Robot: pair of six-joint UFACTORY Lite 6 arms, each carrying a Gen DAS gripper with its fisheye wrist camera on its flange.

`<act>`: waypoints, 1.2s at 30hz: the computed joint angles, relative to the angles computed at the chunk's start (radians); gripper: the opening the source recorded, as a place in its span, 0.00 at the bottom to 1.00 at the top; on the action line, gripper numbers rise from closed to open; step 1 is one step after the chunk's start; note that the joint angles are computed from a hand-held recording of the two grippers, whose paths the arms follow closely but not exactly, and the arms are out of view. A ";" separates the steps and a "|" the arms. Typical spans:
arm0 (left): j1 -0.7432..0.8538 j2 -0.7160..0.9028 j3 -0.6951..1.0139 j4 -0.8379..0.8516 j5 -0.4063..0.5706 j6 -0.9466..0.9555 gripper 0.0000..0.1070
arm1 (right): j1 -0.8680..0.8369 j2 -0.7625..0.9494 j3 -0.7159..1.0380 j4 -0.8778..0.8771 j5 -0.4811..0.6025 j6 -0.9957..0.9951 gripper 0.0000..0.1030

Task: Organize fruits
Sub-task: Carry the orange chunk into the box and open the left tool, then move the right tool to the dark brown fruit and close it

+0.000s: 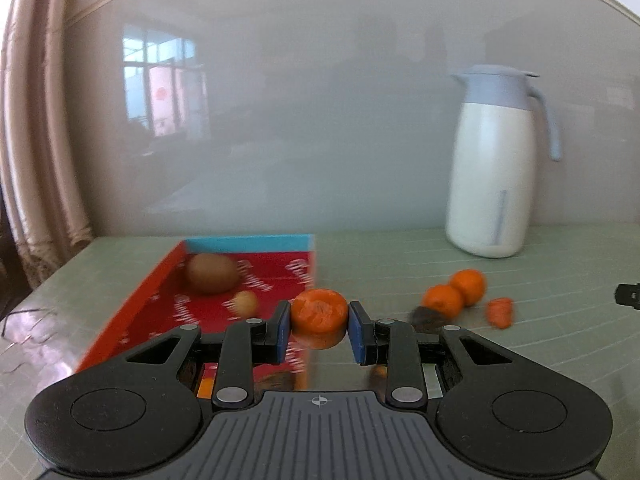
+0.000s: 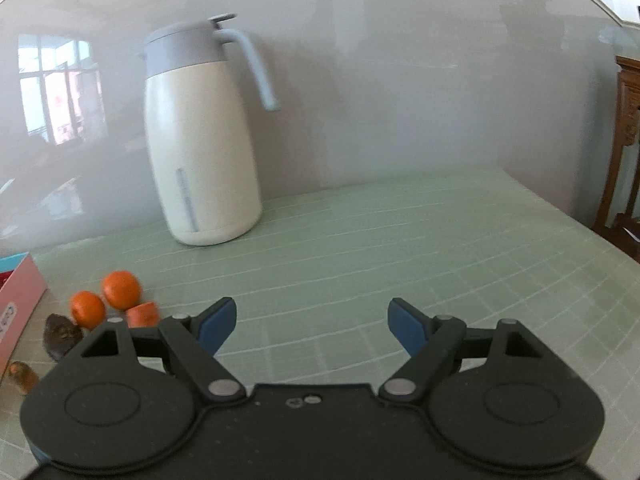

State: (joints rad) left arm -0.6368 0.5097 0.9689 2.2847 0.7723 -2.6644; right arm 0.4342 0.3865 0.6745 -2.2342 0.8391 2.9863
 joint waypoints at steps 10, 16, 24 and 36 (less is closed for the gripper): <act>0.181 -0.016 -0.078 0.106 0.005 -0.108 0.29 | 0.084 0.090 0.118 0.071 -0.015 -0.072 0.80; 0.247 0.026 -0.056 0.137 -0.009 -0.140 0.29 | 0.101 0.113 0.144 0.087 -0.019 -0.091 0.80; 0.212 0.032 -0.068 0.087 0.071 -0.122 0.72 | 0.100 0.114 0.143 0.087 -0.016 -0.096 0.80; 0.189 0.024 -0.083 0.073 0.103 -0.095 0.81 | 0.075 0.093 0.109 0.050 -0.011 -0.066 0.80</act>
State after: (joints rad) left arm -0.4481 0.5333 0.8862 2.3581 0.8750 -2.7594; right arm 0.5093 0.4794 0.7836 -2.1845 0.8280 2.9200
